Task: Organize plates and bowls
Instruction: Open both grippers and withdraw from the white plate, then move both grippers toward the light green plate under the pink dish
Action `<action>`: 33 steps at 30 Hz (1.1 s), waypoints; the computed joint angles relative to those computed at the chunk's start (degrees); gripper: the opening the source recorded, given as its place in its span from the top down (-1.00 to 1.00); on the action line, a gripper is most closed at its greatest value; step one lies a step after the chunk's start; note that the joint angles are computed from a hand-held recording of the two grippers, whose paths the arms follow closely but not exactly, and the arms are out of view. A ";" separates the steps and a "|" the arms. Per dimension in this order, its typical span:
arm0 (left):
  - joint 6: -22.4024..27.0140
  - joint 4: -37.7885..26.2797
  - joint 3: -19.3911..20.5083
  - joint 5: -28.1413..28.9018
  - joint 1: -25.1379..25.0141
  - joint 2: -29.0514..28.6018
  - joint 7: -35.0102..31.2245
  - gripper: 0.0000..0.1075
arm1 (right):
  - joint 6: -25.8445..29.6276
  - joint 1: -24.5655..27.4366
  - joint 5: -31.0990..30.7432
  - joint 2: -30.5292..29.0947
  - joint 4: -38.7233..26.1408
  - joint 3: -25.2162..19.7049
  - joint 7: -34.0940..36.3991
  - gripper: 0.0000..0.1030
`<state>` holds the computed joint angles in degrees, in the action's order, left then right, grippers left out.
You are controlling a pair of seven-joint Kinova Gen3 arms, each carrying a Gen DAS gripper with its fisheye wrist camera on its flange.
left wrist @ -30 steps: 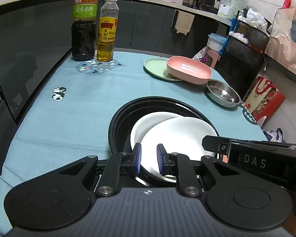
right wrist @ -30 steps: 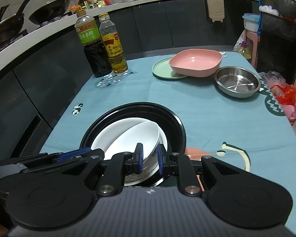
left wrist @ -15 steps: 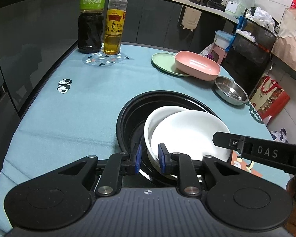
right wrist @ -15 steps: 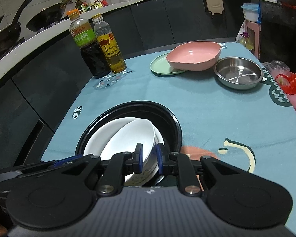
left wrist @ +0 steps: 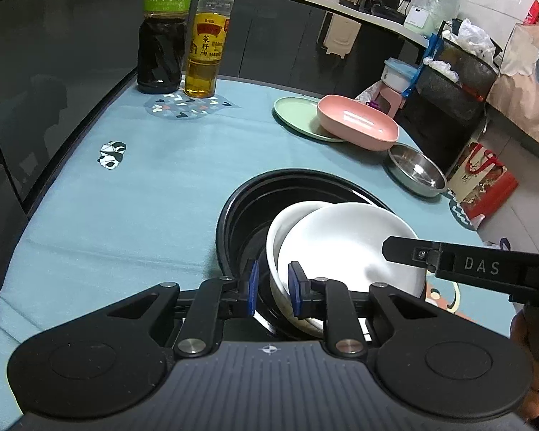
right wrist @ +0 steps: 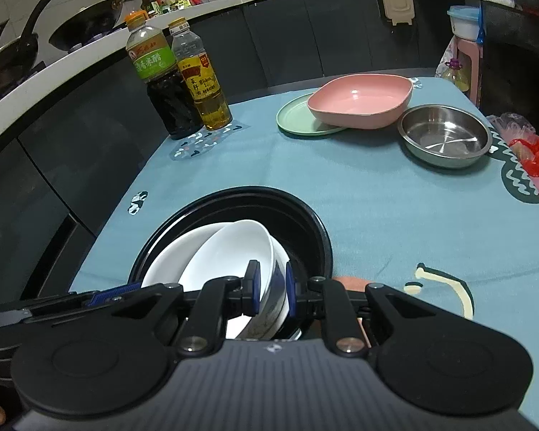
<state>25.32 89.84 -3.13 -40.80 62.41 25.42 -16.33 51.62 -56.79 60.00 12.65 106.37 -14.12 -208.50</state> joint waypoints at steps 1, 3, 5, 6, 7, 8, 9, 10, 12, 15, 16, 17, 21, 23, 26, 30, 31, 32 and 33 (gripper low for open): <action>0.32 0.04 -0.83 -0.73 0.90 -0.23 1.01 0.68 | -0.08 0.30 -0.65 -0.25 -0.17 -0.02 0.70 0.62; -0.19 0.52 -1.57 -2.43 1.73 -0.97 2.44 0.69 | 0.29 0.17 0.20 -0.96 0.21 0.01 0.29 0.55; -1.97 1.46 -1.76 -4.04 1.69 -2.01 3.18 0.69 | 1.40 0.00 1.39 -1.44 0.25 -0.21 -0.23 0.55; -2.57 1.65 -1.86 -4.76 1.66 -2.39 3.40 0.68 | 2.60 -0.19 1.93 -1.44 -0.10 -0.36 -0.40 0.55; -3.01 1.70 -2.12 -5.60 1.79 -2.64 3.73 0.68 | 3.53 -0.23 2.42 -1.44 -0.37 -0.47 -0.35 0.54; -3.15 1.48 -2.35 -6.45 1.90 -2.70 3.94 0.68 | 4.25 -0.19 2.79 -1.47 -0.56 -0.59 -0.12 0.54; -2.88 1.01 -2.15 -6.79 1.63 -2.56 3.70 0.67 | 4.86 -0.06 2.91 -1.48 -0.87 -0.71 0.38 0.54; -2.38 0.30 -1.65 -6.71 1.09 -2.29 3.13 0.67 | 5.20 0.26 2.79 -1.51 -1.16 -0.73 1.11 0.54; -1.06 -1.57 -0.38 -5.62 -0.44 -1.46 1.37 0.67 | 5.52 1.05 2.17 -1.41 -1.79 -0.63 2.52 0.55; 0.10 -4.41 -0.20 -4.36 -1.86 0.11 0.19 0.67 | 5.71 2.49 0.77 -1.10 -2.96 -0.05 4.94 0.55; 0.30 -5.47 0.02 -3.82 -2.52 0.70 -0.72 0.67 | 5.51 3.09 0.27 -0.99 -3.35 0.22 5.91 0.55; 0.68 -6.77 0.69 -2.84 -3.56 1.38 -2.44 0.67 | 5.24 3.59 -0.11 -0.94 -3.67 0.47 6.77 0.55; 2.06 -13.04 3.34 2.93 -7.81 4.81 -11.07 0.67 | 3.44 6.20 -1.65 -0.68 -5.46 1.80 11.01 0.55; 3.21 -17.05 4.22 5.64 -9.42 7.19 -15.23 0.67 | 1.72 8.06 -2.95 -0.46 -6.61 2.67 14.09 0.55; 5.55 -22.72 4.47 8.66 -10.61 10.72 -20.26 0.66 | -1.08 11.11 -5.64 0.49 -9.21 4.12 20.31 0.53; 8.54 -28.54 3.81 12.17 -11.37 14.31 -25.49 0.66 | -3.42 13.19 -7.28 2.91 -12.30 6.70 24.81 0.44; 9.26 -30.06 3.90 13.23 -11.81 15.20 -27.00 0.66 | -4.43 13.82 -8.15 3.62 -13.07 7.20 26.03 0.44; 10.34 -31.98 3.97 14.31 -12.28 16.27 -28.49 0.66 | -5.84 14.78 -9.56 4.27 -13.85 7.63 27.77 0.44; 11.02 -33.38 3.66 15.20 -12.43 17.03 -29.41 0.66 | -7.01 15.57 -11.01 4.71 -14.52 8.06 29.59 0.44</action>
